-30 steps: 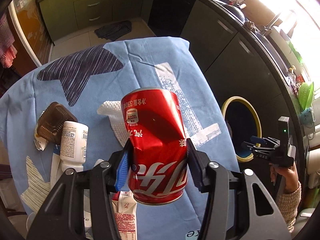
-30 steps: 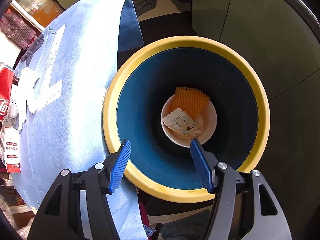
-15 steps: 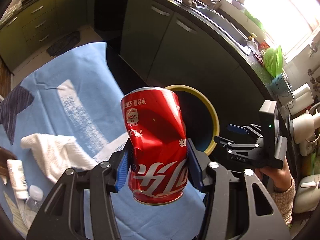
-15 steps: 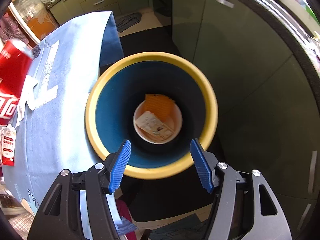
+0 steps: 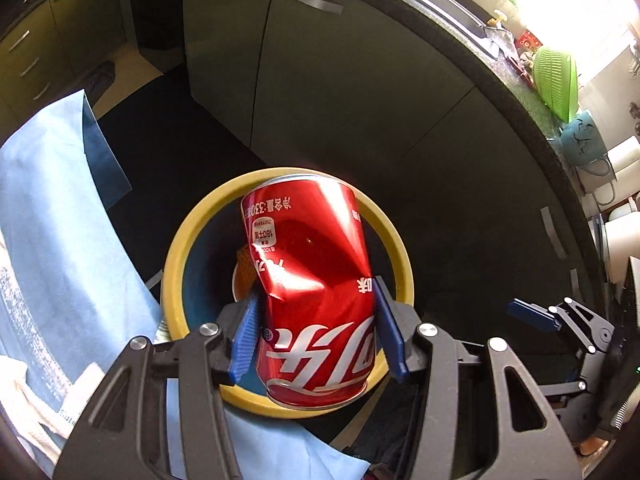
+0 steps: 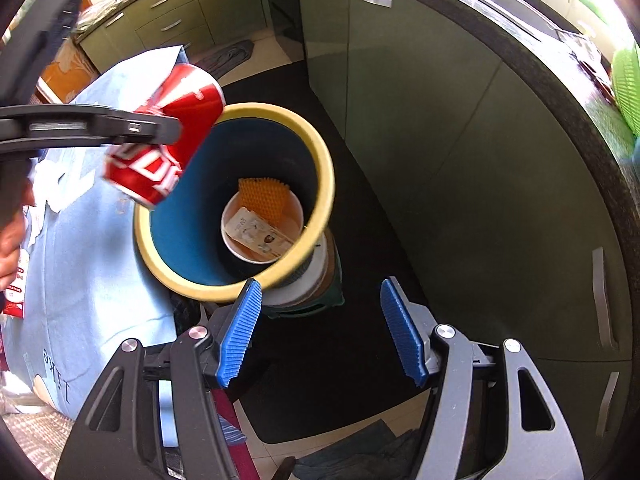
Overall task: Collect trash
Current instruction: 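Carry the can over the bin and open the left gripper, then reach the right gripper to the white milk carton and grasp it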
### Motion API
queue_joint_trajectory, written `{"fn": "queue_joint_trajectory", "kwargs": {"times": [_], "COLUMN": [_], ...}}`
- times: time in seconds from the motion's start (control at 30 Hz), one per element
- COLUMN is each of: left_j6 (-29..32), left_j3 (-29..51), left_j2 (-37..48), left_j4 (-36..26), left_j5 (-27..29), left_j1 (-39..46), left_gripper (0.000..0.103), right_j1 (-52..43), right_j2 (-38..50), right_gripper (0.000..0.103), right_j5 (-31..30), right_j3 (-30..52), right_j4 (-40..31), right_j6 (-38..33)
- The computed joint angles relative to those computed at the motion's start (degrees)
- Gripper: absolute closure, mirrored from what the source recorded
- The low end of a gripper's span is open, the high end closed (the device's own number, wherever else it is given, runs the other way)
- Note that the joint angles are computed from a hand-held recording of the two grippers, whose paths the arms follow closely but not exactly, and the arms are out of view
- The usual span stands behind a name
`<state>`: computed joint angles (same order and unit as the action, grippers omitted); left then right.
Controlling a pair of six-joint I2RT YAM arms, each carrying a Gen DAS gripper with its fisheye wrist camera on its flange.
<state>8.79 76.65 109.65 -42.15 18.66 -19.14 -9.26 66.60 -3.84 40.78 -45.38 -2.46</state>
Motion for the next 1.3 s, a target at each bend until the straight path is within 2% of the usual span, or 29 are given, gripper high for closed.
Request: {"fn": "queue_joint_trajectory", "kwargs": {"times": [0.03, 0.07, 0.2, 0.3, 0.4, 0.5, 0.53, 0.63, 0.67, 0.73, 0.8, 0.87, 0.97, 1.07, 1.2, 1.3], "left_j6": [-0.7, -1.1, -1.4, 1.0, 5.1, 12.1, 16.0, 31.1, 38.6, 53.5, 67.3, 76.8, 82.8, 83.0, 83.5, 85.1], "left_j3": [0.2, 0.3, -0.9, -4.9, -9.9, -13.6, -14.5, -14.4, -12.9, -9.7, -7.5, -5.5, -0.4, 6.0, 11.8, 14.9], "left_j2": [1.1, 1.8, 1.2, -6.5, -19.3, -31.7, -35.5, -41.3, -40.5, -37.5, -34.2, -30.6, -23.3, -14.6, -7.7, -4.5], "left_j4": [0.6, 0.9, 0.5, -0.1, -3.6, -8.8, -11.3, -21.5, -26.7, -36.0, -41.7, -44.1, -44.3, -43.6, -44.0, -46.0], "left_j5": [-0.7, -1.2, -1.4, 0.2, 4.3, 8.7, 10.6, 17.5, 20.6, 23.6, 24.9, 26.3, 28.0, 28.1, 27.8, 28.0], "left_j1": [-0.6, -1.0, -0.5, 2.4, 8.2, 18.1, 22.8, 39.5, 46.3, 59.8, 72.6, 83.6, 94.5, 99.5, 103.6, 105.0], "left_gripper": [0.044, 0.041, 0.041, 0.041, 0.037, 0.028, 0.023, 0.021, 0.021, 0.02, 0.019, 0.016, 0.015, 0.015, 0.015, 0.015], "right_j1": [-0.7, -1.0, -1.0, 1.2, 3.6, 11.5, 14.5, 23.8, 27.0, 34.0, 41.0, 47.7, 56.5, 62.7, 67.6, 69.6], "right_j2": [-0.1, -0.1, 0.2, 0.9, 1.7, 3.1, 3.7, 6.1, 7.4, 10.4, 13.9, 17.9, 25.5, 34.1, 47.5, 57.6], "right_gripper": [0.041, 0.041, 0.041, 0.041, 0.041, 0.041, 0.041, 0.041, 0.041, 0.041, 0.041, 0.041, 0.043, 0.045, 0.045, 0.046], "right_j5": [-0.1, -0.2, 0.0, -0.1, -1.6, -0.3, 0.3, 0.9, 1.0, 1.5, 0.9, 0.9, 0.4, -0.4, -1.1, -2.4], "right_j3": [0.0, 0.1, 0.6, 1.3, 1.7, 3.0, 3.8, 7.1, 8.8, 12.8, 17.2, 22.1, 31.3, 42.0, 60.9, 76.2], "right_j4": [-0.3, -0.4, -0.9, -1.2, -1.4, -1.4, -1.6, -2.6, -3.1, -4.3, -5.2, -5.7, -6.0, -6.8, -12.5, -20.2], "right_j6": [-0.4, -0.5, -0.3, 1.0, 2.3, 7.1, 8.9, 15.3, 17.5, 22.3, 26.8, 30.9, 36.6, 41.2, 44.8, 46.2]}}
